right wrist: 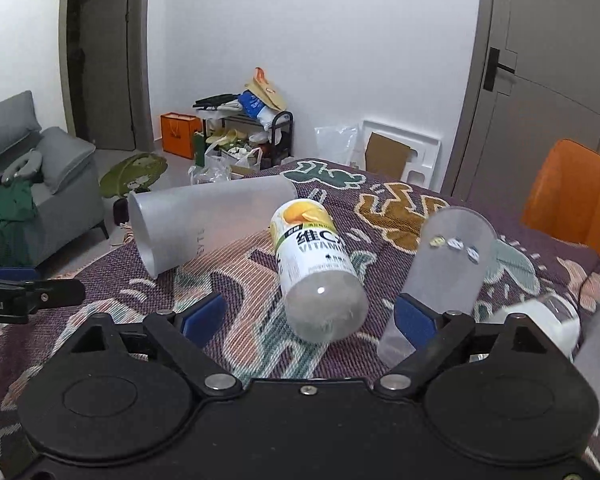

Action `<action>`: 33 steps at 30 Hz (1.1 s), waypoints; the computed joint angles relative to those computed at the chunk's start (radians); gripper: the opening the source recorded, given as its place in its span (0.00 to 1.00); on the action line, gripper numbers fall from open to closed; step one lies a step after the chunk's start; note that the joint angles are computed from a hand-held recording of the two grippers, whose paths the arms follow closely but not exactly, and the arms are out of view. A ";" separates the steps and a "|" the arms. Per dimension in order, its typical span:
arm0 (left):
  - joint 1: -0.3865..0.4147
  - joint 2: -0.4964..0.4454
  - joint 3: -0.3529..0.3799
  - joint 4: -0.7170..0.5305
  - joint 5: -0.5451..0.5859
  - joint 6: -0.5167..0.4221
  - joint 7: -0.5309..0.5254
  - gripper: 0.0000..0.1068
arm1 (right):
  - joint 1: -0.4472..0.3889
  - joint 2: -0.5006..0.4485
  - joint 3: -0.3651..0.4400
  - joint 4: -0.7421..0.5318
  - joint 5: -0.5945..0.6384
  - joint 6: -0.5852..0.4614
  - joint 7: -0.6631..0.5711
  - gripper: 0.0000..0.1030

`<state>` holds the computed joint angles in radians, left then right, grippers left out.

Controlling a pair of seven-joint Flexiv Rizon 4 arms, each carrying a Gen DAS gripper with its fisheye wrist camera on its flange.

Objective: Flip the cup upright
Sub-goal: 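Move the right tool to the lying Vitamin C bottle and grasp it, then lift the bottle with the right tool and carry it toward the left tool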

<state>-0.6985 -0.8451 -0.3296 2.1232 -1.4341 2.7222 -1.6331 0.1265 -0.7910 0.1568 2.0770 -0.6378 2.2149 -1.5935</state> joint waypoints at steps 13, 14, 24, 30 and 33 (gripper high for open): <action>0.037 0.006 0.029 0.043 0.054 -0.049 -0.093 0.96 | 0.099 -0.062 -0.025 -0.154 0.052 -0.139 -0.044 0.88; 0.037 0.006 0.030 0.046 0.053 -0.053 -0.098 0.96 | 0.107 -0.067 -0.027 -0.164 0.059 -0.149 -0.051 0.88; 0.032 0.008 0.038 0.051 0.050 -0.064 -0.120 0.96 | 0.192 -0.072 -0.075 -0.199 0.160 -0.273 -0.126 0.57; 0.015 0.012 0.030 0.052 0.034 -0.045 -0.115 0.96 | 0.096 -0.040 0.015 -0.143 0.142 -0.237 -0.138 0.57; 0.004 0.016 0.023 0.047 0.019 -0.031 -0.104 0.96 | 0.060 -0.019 0.037 -0.105 0.124 -0.206 -0.137 0.57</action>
